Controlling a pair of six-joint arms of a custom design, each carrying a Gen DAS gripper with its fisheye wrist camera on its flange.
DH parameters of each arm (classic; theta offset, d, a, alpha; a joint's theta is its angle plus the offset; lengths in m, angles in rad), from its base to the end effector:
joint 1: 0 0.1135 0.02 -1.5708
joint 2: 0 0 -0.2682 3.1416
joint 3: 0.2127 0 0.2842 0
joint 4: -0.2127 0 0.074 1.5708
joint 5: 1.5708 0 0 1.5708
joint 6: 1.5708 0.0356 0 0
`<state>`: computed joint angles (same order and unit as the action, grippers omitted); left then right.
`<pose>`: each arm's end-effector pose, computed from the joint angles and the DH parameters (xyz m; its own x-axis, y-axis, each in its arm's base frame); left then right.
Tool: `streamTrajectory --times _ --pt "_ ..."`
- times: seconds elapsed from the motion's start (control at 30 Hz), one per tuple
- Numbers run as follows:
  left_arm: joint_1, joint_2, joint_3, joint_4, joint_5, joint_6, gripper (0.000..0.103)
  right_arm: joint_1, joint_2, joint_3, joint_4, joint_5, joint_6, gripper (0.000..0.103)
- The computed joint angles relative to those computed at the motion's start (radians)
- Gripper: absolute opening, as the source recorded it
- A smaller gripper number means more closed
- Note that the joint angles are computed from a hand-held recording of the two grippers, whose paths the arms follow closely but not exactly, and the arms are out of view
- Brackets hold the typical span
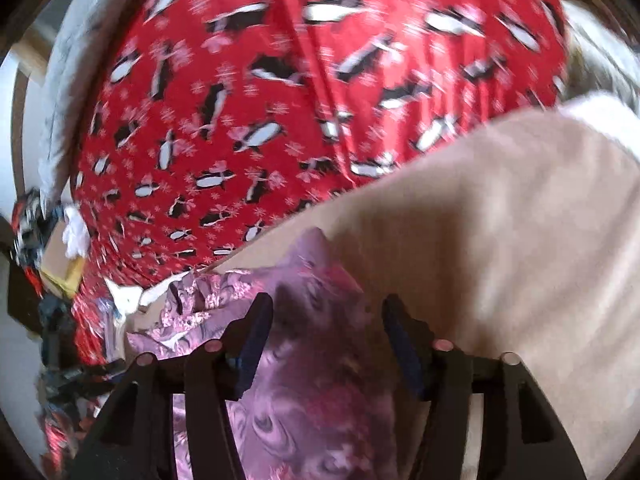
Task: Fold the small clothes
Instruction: 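Grasp the shirt edge with the right gripper while the left gripper releases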
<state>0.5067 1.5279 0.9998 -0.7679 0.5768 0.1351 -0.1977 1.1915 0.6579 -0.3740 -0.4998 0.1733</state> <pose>0.2777 0.1319 0.1934 -0.8712 -0.3544 -0.3396 -0.1615 0.8603 -0.4836 0.2536 -0.0334 0.1901 -0.7813 0.3109 -0.5413 0.0181 0.8781 0.4782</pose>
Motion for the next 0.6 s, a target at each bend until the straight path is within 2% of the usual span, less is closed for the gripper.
streamTrajectory --times 0.1,0.2,0.27,0.4,0.43,0.5,0.53,0.57,0.6 --pt "0.0 -0.059 -0.027 0.076 -0.031 -0.047 0.0 0.004 -0.036 0.032 -0.024 -0.038 -0.028 0.004" --pt "0.016 -0.046 -0.018 0.096 -0.03 -0.066 0.0 -0.077 -0.108 0.017 0.047 -0.149 0.035 0.004" --pt "0.025 -0.022 -0.012 0.106 -0.054 -0.069 0.0 -0.132 -0.086 0.011 0.097 -0.187 0.094 0.004" --pt "0.05 0.038 0.007 0.116 -0.075 -0.102 0.0 -0.133 0.075 0.052 0.026 -0.084 0.065 0.004" --pt "0.062 0.056 0.016 0.115 -0.067 -0.108 0.006 -0.139 0.096 0.039 0.034 -0.087 0.063 0.004" --pt "0.078 0.112 0.051 0.086 -0.017 -0.117 0.026 -0.162 0.099 0.002 0.078 -0.13 0.086 0.005" --pt "0.082 0.134 0.064 0.07 0.0 -0.117 0.047 -0.175 0.102 -0.012 0.099 -0.165 0.103 0.008" --pt "0.078 0.149 0.069 0.064 -0.003 -0.13 0.059 -0.185 0.11 -0.015 0.101 -0.189 0.1 0.01" --pt "0.071 0.148 0.064 0.064 -0.001 -0.133 0.064 -0.186 0.116 -0.015 0.096 -0.198 0.1 0.011"
